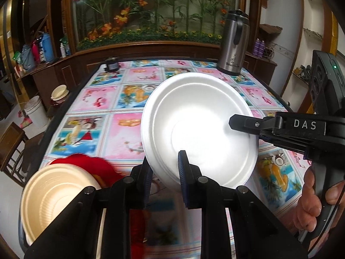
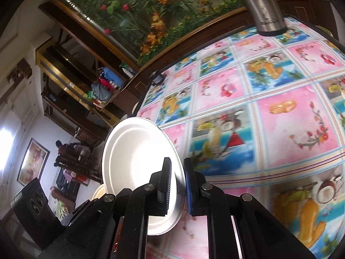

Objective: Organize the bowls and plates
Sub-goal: 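Lift the white bowl with both tools and carry it toward the red plate stack, then lower the white bowl onto the stack and open the left tool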

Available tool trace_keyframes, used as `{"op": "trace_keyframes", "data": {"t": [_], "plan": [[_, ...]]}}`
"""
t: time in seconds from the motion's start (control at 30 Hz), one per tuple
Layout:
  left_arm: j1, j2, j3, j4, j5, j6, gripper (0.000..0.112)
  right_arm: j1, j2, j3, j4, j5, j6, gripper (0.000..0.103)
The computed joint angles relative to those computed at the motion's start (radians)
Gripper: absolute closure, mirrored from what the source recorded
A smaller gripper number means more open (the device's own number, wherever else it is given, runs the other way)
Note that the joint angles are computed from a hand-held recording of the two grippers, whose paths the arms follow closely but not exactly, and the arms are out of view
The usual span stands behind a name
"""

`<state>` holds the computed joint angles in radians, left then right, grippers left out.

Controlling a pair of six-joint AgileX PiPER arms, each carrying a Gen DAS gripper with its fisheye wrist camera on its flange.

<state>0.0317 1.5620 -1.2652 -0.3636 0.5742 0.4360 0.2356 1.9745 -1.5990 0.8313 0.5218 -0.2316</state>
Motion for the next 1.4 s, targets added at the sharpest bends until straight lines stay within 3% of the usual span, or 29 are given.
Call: {"op": "trace_keyframes", "data": {"t": [0.47, 1.0, 1.4], "plan": [[0.212, -0.096, 0.113, -0.167, -0.016, 0.213, 0.092, 0.161, 0.079, -0.174, -0.172, 0.054, 0.175, 0.092], [0.482, -0.17, 0.158, -0.369, 0.068, 0.441, 0.092, 0.321, 0.213, -0.387, -0.245, 0.158, 0.255, 0.092], [0.501, -0.159, 0.189, -0.37, 0.054, 0.466, 0.092, 0.349, 0.216, -0.392, -0.235, 0.163, 0.239, 0.091]]}}
